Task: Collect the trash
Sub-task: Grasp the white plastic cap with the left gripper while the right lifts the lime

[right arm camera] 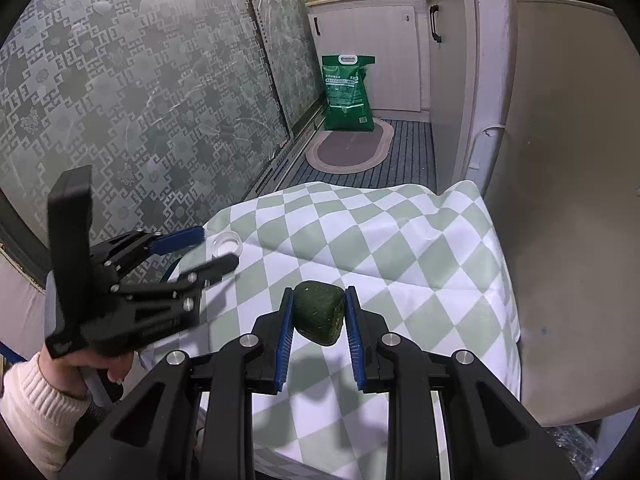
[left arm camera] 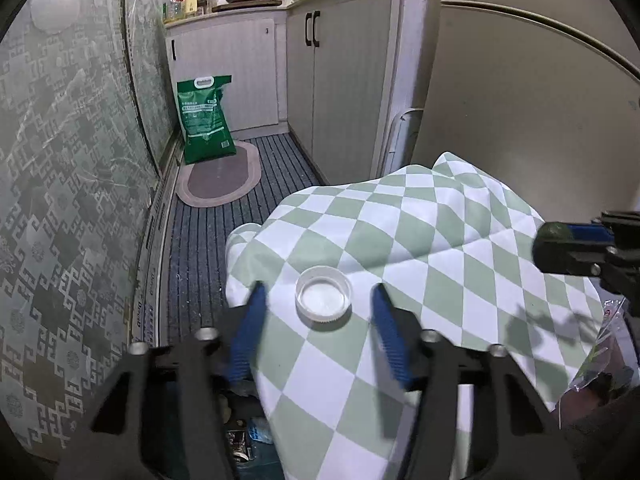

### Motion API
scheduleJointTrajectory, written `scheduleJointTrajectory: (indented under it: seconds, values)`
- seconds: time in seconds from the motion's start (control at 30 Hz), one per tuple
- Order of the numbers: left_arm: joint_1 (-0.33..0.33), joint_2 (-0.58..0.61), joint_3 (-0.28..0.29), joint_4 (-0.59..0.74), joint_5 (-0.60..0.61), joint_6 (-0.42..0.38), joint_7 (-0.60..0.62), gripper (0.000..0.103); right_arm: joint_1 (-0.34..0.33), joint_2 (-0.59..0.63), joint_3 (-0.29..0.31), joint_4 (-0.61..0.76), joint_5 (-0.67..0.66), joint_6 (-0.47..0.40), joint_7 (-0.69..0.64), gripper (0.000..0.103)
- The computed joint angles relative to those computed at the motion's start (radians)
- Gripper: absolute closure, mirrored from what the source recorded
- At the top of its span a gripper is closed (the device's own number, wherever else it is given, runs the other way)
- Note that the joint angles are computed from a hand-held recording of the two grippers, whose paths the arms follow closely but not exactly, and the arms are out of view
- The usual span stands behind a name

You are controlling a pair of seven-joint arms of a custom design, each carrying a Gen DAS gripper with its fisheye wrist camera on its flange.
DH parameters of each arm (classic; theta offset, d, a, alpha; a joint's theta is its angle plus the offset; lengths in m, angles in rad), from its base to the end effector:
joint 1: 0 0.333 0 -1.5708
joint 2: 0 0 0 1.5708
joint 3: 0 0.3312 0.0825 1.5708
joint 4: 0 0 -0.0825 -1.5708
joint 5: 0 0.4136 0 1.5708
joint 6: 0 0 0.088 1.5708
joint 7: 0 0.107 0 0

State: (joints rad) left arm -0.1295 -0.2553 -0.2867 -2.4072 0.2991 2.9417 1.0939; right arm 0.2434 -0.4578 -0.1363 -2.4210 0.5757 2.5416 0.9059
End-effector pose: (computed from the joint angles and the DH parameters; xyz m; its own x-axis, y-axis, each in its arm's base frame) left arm 0.4700 -0.2363 0.4939 -0.2349 -0.9718 0.0185 -0.6815 0.1511 -0.7161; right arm 0.4724 0.0383 0.5388 0.4305 -0.8820 -0.1917 -0.7292 -0.2147 -0.6498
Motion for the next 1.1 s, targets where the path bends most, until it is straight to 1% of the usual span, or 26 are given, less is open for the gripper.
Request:
scheduleJointTrajectory:
  seconds: [0.1,0.13,0.17,0.23,0.33,0.37,0.5,0.6,0.7,0.8,0.9,1.03,1.1]
  values:
    - [0.048,0.012,-0.050,0.020,0.094,-0.024,-0.057,0.050,-0.003,-0.009,-0.007,-0.004,0.002,-0.005,-0.010,0.078]
    - [0.056,0.013,-0.059,0.025,0.124,-0.036,-0.075,0.051,-0.003,-0.011,-0.010,-0.005,0.003,-0.007,-0.013,0.078]
    - [0.060,0.016,-0.066,0.033,0.154,-0.052,-0.090,0.051,-0.005,-0.012,-0.008,-0.006,0.002,-0.006,-0.012,0.078]
    - [0.047,0.020,-0.058,0.042,0.175,-0.074,-0.098,0.052,-0.005,-0.015,-0.007,-0.006,0.001,-0.006,-0.011,0.078]
    - [0.008,0.027,-0.024,0.047,0.144,-0.082,-0.066,0.062,-0.004,-0.023,-0.010,-0.011,0.001,-0.007,-0.018,0.078]
    - [-0.003,0.027,-0.016,0.045,0.132,-0.079,-0.056,0.070,-0.005,-0.026,-0.009,-0.013,0.001,-0.006,-0.018,0.078]
    - [-0.033,0.014,0.010,0.023,0.068,-0.045,-0.023,0.071,-0.003,-0.028,-0.011,-0.014,0.004,-0.005,-0.020,0.078]
    - [-0.044,-0.008,0.019,0.001,0.024,-0.012,-0.002,0.071,-0.002,-0.035,-0.015,-0.017,0.009,-0.004,-0.023,0.078]
    - [-0.048,-0.032,0.020,-0.015,-0.014,0.002,0.013,0.071,0.001,-0.040,-0.016,-0.017,0.014,-0.002,-0.023,0.078]
    - [-0.085,-0.061,0.050,-0.036,-0.096,0.010,0.061,0.071,0.012,-0.046,-0.017,-0.016,0.026,-0.002,-0.030,0.078]
    - [-0.079,-0.091,0.043,-0.053,-0.123,0.009,0.079,0.071,0.029,-0.049,-0.018,-0.012,0.045,0.000,-0.041,0.078]
    - [-0.083,-0.137,0.055,-0.089,-0.164,0.027,0.107,0.071,0.050,-0.044,-0.009,-0.002,0.063,0.002,-0.048,0.079]
    - [-0.070,-0.165,0.052,-0.112,-0.172,0.032,0.111,0.071,0.061,-0.038,0.000,0.003,0.068,0.003,-0.050,0.078]
